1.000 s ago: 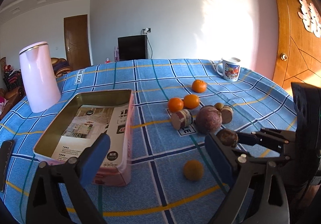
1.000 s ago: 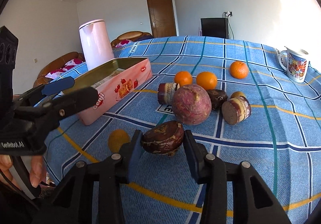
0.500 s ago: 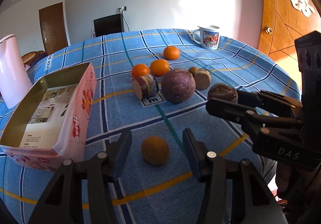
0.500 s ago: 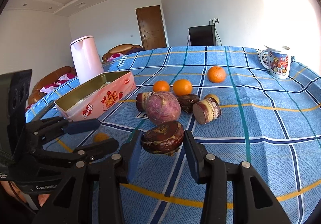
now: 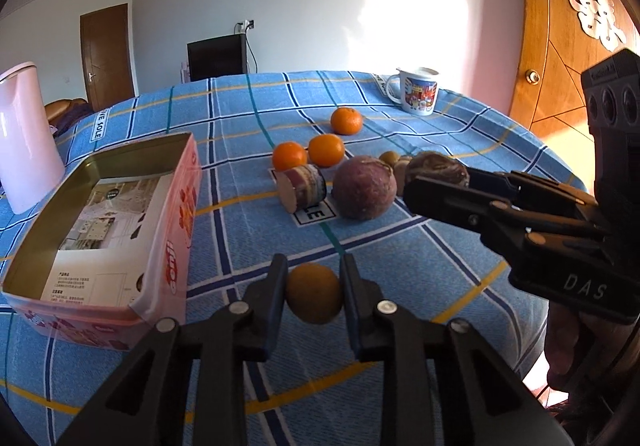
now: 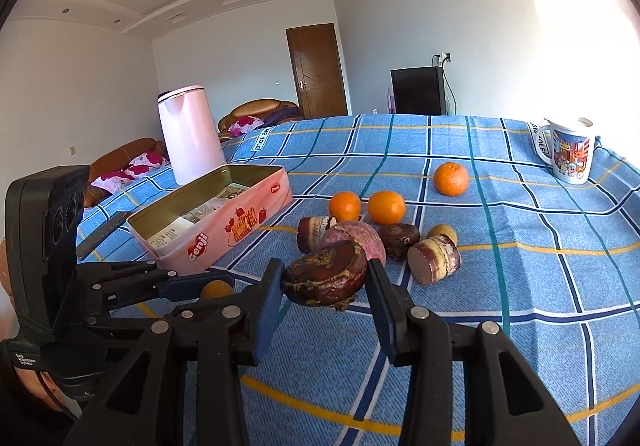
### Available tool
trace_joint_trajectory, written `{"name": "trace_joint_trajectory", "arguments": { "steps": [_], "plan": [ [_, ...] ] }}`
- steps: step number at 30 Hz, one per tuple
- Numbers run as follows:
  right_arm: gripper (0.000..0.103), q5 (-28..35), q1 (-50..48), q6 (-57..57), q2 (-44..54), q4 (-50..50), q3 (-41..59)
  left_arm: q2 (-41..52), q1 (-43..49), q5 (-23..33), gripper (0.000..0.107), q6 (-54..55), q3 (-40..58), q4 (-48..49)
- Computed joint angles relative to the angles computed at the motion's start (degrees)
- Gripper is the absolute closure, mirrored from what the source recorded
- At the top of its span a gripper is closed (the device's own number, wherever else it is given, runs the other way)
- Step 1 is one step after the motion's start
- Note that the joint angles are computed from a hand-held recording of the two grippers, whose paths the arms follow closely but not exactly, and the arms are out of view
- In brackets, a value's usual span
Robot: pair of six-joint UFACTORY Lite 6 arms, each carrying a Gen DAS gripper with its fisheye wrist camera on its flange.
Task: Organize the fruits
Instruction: 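Carry both held fruits over the open pink tin box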
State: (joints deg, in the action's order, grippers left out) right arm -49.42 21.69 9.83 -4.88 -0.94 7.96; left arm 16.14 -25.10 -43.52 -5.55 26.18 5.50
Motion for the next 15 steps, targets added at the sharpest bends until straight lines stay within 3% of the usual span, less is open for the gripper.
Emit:
{"name": "trace_joint_trajectory", "arguments": {
  "steps": [15],
  "plan": [
    [0.059,8.8,5.5,-1.1,3.6,-2.5,13.5,-6.7,10.1,1.6,0.079,1.8,0.3,1.8]
  ]
}}
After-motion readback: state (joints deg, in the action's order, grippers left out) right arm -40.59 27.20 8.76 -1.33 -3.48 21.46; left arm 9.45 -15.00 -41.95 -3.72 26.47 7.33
